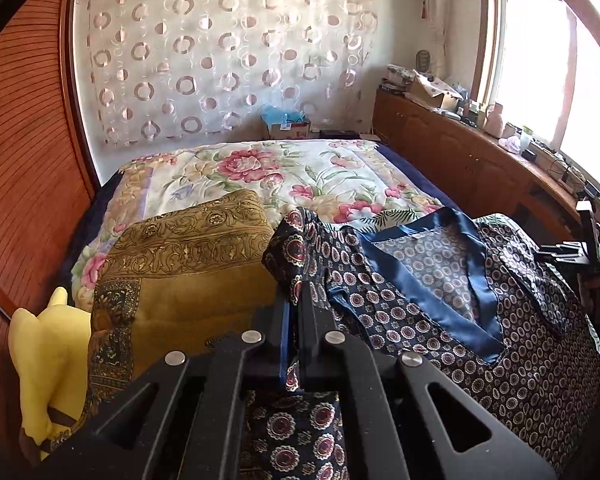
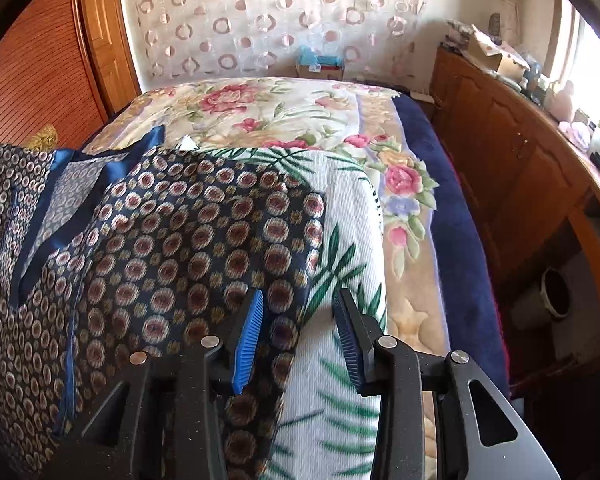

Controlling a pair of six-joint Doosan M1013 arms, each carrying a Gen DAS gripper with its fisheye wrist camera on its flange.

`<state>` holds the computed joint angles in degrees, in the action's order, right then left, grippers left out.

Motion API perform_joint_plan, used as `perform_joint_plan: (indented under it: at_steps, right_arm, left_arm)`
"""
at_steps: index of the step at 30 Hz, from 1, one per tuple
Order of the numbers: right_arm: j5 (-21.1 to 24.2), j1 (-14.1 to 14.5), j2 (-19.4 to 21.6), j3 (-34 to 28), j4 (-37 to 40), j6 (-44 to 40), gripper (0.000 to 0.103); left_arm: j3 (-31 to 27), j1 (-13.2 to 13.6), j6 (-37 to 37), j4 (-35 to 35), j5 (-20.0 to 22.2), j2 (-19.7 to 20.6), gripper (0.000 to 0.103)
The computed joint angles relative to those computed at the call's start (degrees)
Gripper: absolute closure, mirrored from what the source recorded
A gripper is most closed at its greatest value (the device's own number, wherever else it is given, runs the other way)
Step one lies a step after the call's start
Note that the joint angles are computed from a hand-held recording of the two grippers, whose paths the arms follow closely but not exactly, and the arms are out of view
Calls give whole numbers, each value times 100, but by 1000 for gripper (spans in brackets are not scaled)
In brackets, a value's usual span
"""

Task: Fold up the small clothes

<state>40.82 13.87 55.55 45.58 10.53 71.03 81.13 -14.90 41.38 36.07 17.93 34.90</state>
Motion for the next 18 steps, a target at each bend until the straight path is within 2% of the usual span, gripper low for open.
perform_joint_plan:
  at_steps: [2, 10, 11, 14, 16, 18]
  right_arm:
    - [148, 9, 135, -285, -189, 161, 64]
    - [793, -25, 666, -1324, 99, 122, 65]
    - [756, -12, 654, -1287, 69, 68, 77]
    - [708, 29, 625, -1215, 54, -109, 98]
    - [541, 73, 538, -1030, -56, -187, 100]
    - [89, 118, 342, -636, -231, -162, 101]
  left_arm:
    - [39, -21, -34, 18, -43, -18, 99]
    - [132, -111, -147, 166, -122, -47, 99]
    - [156, -116, -148, 155, -161, -57, 99]
    - [279, -150, -388, 335, -304, -117, 99]
    - [350, -179, -580, 483, -349, -156, 99]
    - [464, -225, -991, 896, -374, -227, 99]
